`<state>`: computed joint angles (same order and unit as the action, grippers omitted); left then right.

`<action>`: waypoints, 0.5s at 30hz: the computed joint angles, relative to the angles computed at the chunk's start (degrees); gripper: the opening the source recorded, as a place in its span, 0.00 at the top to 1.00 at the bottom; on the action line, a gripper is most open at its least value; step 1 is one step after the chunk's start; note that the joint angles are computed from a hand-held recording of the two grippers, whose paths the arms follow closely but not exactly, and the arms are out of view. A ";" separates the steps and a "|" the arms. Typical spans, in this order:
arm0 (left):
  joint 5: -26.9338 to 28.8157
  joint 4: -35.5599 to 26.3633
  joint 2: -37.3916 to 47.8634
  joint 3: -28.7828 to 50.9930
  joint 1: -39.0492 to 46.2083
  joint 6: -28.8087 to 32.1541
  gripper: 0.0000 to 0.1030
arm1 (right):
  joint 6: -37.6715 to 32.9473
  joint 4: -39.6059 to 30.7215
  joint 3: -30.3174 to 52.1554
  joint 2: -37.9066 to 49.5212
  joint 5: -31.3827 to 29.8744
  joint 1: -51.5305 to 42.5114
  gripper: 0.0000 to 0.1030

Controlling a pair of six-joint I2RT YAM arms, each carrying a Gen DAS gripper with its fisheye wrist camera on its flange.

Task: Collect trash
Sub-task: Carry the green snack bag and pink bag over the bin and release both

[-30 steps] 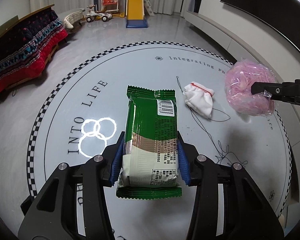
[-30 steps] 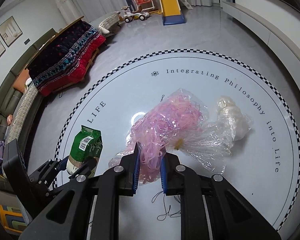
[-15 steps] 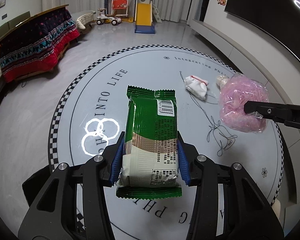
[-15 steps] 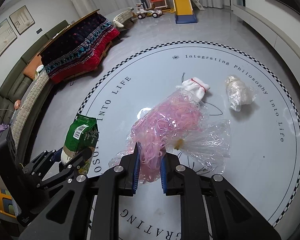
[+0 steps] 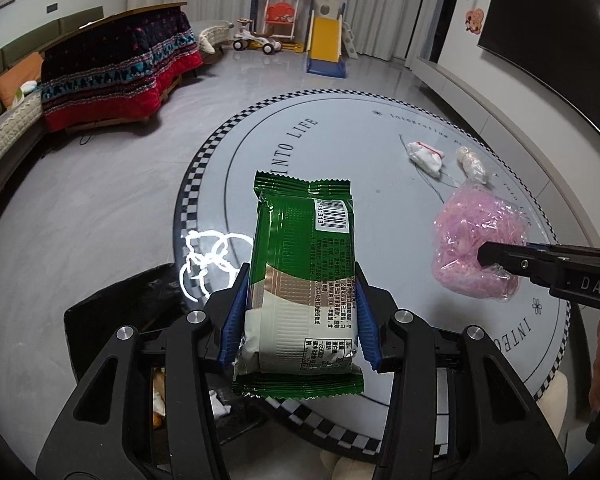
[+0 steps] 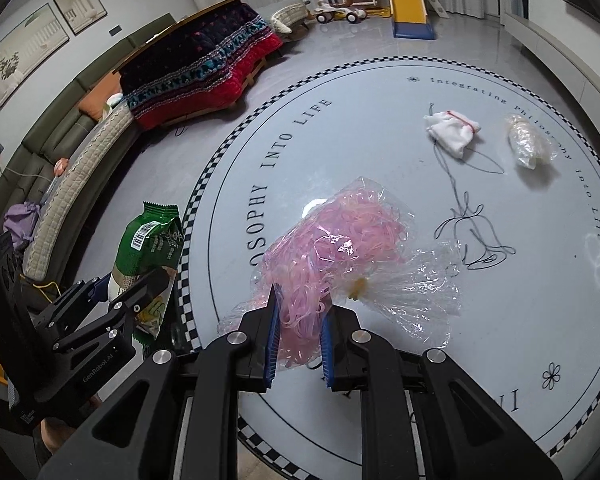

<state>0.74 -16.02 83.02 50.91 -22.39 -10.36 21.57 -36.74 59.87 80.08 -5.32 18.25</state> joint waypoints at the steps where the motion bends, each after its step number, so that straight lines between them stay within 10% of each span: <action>1: 0.33 0.07 -1.16 -1.17 1.01 0.19 0.55 | 0.86 0.51 -0.24 0.19 0.35 1.69 0.82; 15: 5.62 0.78 -12.42 -14.73 18.14 5.71 0.55 | 7.29 5.44 3.94 11.16 3.20 21.16 0.82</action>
<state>6.37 -15.24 70.60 36.19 -4.25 -4.66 28.85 -31.30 63.81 91.25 -2.13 39.41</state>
